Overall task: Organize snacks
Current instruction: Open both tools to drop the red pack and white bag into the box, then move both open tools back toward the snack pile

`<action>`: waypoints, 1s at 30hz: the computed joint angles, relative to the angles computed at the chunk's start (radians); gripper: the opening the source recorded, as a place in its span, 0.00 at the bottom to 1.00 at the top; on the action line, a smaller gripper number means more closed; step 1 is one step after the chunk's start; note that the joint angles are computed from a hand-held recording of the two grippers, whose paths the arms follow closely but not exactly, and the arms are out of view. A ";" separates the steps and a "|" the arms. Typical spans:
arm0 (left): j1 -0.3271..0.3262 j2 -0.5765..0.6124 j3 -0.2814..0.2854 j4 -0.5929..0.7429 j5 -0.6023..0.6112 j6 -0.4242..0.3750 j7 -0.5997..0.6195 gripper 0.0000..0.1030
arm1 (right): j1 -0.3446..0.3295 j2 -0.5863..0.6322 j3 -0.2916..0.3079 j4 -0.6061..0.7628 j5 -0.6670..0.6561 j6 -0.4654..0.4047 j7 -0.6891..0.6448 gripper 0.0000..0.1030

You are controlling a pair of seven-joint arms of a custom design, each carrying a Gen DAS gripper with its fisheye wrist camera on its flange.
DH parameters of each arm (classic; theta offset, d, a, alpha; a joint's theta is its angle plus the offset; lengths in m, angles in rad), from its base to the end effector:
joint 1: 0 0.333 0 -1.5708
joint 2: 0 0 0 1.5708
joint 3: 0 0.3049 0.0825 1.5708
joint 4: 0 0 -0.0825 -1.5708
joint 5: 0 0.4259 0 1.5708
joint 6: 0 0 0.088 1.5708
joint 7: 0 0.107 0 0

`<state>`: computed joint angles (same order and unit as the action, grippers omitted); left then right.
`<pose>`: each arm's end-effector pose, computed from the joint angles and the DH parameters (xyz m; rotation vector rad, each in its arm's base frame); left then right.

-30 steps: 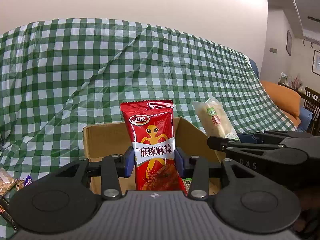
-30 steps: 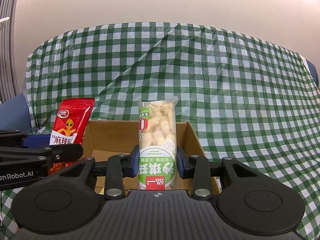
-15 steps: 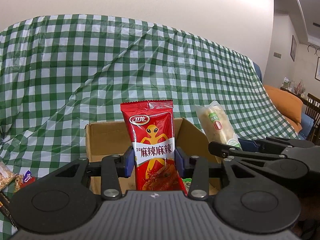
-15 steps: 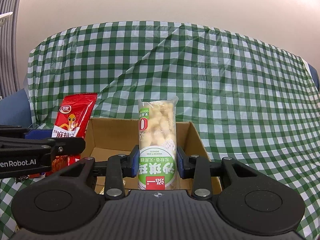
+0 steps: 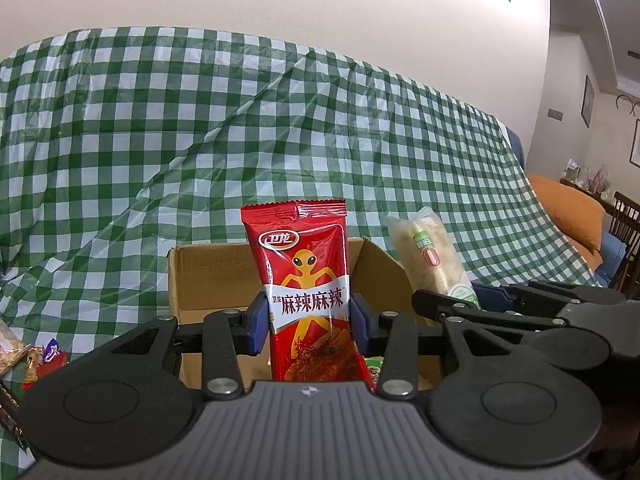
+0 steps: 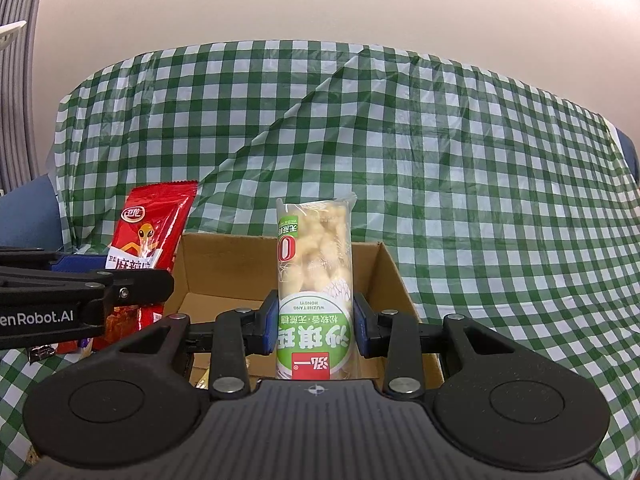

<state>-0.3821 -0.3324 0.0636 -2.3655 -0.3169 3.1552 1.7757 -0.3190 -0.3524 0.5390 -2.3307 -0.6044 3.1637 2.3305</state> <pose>0.5123 -0.1365 0.5599 -1.4424 1.7540 -1.2109 0.5057 0.1904 0.5440 -1.6222 1.3833 -0.9222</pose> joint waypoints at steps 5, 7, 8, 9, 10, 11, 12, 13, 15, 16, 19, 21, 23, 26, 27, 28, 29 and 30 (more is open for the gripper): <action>0.009 -0.001 -0.010 -0.002 0.005 0.007 -0.015 0.45 | -0.020 -0.001 0.016 0.002 -0.006 0.008 0.004 0.36; 0.017 0.000 -0.016 -0.003 0.011 0.009 -0.026 0.45 | -0.043 -0.003 0.033 0.004 -0.006 0.017 0.008 0.36; 0.018 -0.001 -0.017 -0.003 0.012 0.009 -0.031 0.45 | -0.055 -0.005 0.044 0.004 -0.003 0.020 0.010 0.36; 0.019 -0.002 -0.018 -0.005 0.014 0.011 -0.036 0.45 | -0.060 -0.006 0.049 0.003 0.000 0.023 0.008 0.36; 0.022 -0.001 -0.021 -0.005 0.017 0.012 -0.042 0.45 | -0.066 -0.007 0.055 0.003 0.005 0.025 0.005 0.36; 0.021 -0.001 -0.021 -0.005 0.020 0.013 -0.045 0.45 | -0.069 -0.007 0.058 0.002 0.010 0.028 -0.001 0.36; 0.017 -0.002 -0.016 -0.006 0.022 0.014 -0.044 0.45 | -0.076 -0.008 0.065 0.002 0.014 0.031 -0.005 0.36; 0.014 -0.001 -0.013 -0.006 0.023 0.015 -0.045 0.45 | -0.088 -0.011 0.077 0.001 0.018 0.035 -0.008 0.36; 0.002 -0.001 -0.001 -0.004 0.021 0.018 -0.045 0.45 | -0.106 -0.016 0.093 -0.002 0.032 0.043 -0.018 0.36; -0.025 -0.003 0.023 -0.004 0.010 0.022 -0.036 0.45 | -0.109 -0.017 0.096 -0.004 0.042 0.045 -0.028 0.36; -0.084 -0.008 0.076 -0.002 -0.017 0.028 -0.018 0.74 | -0.106 -0.014 0.096 -0.007 0.077 0.049 -0.054 0.37; -0.039 -0.014 0.038 -0.015 -0.003 0.054 -0.035 0.83 | -0.167 -0.034 0.154 -0.009 0.095 0.058 -0.042 0.58; -0.027 -0.027 0.038 -0.027 0.022 0.066 -0.041 0.82 | -0.260 -0.071 0.236 -0.016 0.113 0.097 -0.032 0.76; 0.003 -0.049 0.033 -0.046 0.052 0.064 -0.071 0.78 | -0.271 -0.064 0.253 -0.013 0.140 0.111 -0.071 0.75; -0.016 -0.059 0.059 -0.052 0.052 0.057 -0.074 0.78 | -0.264 -0.054 0.249 -0.010 0.149 0.108 -0.087 0.75; -0.032 -0.070 0.082 -0.058 0.047 0.053 -0.077 0.75 | -0.256 -0.045 0.244 -0.008 0.159 0.108 -0.102 0.75; -0.044 -0.080 0.101 -0.063 0.041 0.048 -0.081 0.71 | -0.252 -0.041 0.245 -0.008 0.172 0.111 -0.112 0.75; -0.054 -0.091 0.119 -0.069 0.033 0.041 -0.084 0.69 | -0.250 -0.039 0.247 -0.008 0.185 0.119 -0.122 0.75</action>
<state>-0.4362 -0.4239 0.1824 -2.4349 -0.2835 3.1962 1.6916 -0.5688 -0.3916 0.7855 -2.3390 -0.4192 3.2825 2.2088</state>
